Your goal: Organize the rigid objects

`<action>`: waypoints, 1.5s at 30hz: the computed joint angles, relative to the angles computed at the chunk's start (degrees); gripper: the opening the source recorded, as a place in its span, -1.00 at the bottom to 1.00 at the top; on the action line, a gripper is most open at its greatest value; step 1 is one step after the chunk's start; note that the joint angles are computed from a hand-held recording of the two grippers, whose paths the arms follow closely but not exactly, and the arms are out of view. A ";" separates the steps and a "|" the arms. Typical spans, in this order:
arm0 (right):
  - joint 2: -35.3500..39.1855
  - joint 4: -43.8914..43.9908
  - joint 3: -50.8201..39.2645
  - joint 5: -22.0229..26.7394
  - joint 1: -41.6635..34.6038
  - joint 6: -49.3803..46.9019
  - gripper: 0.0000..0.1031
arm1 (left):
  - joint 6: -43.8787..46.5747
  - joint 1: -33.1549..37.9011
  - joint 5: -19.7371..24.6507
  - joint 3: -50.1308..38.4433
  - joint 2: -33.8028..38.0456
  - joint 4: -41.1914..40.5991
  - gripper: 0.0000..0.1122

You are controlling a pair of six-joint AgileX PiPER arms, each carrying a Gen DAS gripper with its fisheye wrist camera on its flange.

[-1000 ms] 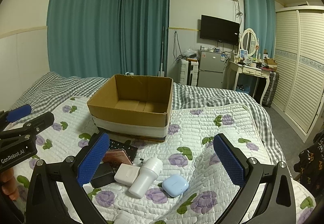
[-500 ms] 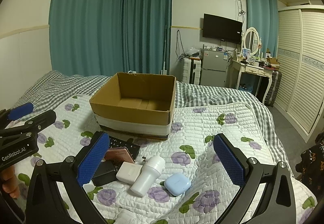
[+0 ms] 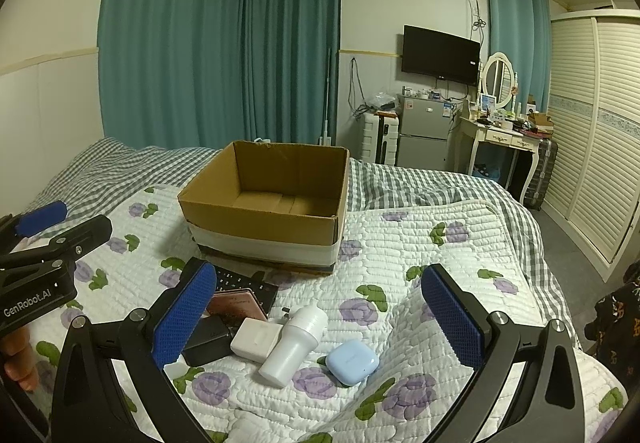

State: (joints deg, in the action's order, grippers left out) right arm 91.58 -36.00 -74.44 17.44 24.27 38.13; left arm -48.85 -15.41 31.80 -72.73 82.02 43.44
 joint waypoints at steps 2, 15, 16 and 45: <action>0.05 -0.40 -0.04 0.05 0.12 0.41 0.99 | 0.00 0.00 0.00 0.00 0.00 0.00 0.44; 0.18 -1.39 -0.07 0.10 0.23 1.37 0.99 | 0.16 0.02 0.10 -0.08 0.03 -0.16 0.44; 0.17 -1.30 -0.04 0.10 0.21 1.30 1.00 | 0.05 -0.03 0.12 -0.06 0.02 -0.04 0.44; 19.28 32.50 -18.85 21.01 -2.92 -40.34 0.43 | 12.20 4.07 8.98 -1.95 11.69 -15.35 0.44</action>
State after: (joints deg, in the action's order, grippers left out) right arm 110.87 -3.50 -93.29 38.45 21.35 -2.21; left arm -36.65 -11.34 40.77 -74.68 93.71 28.10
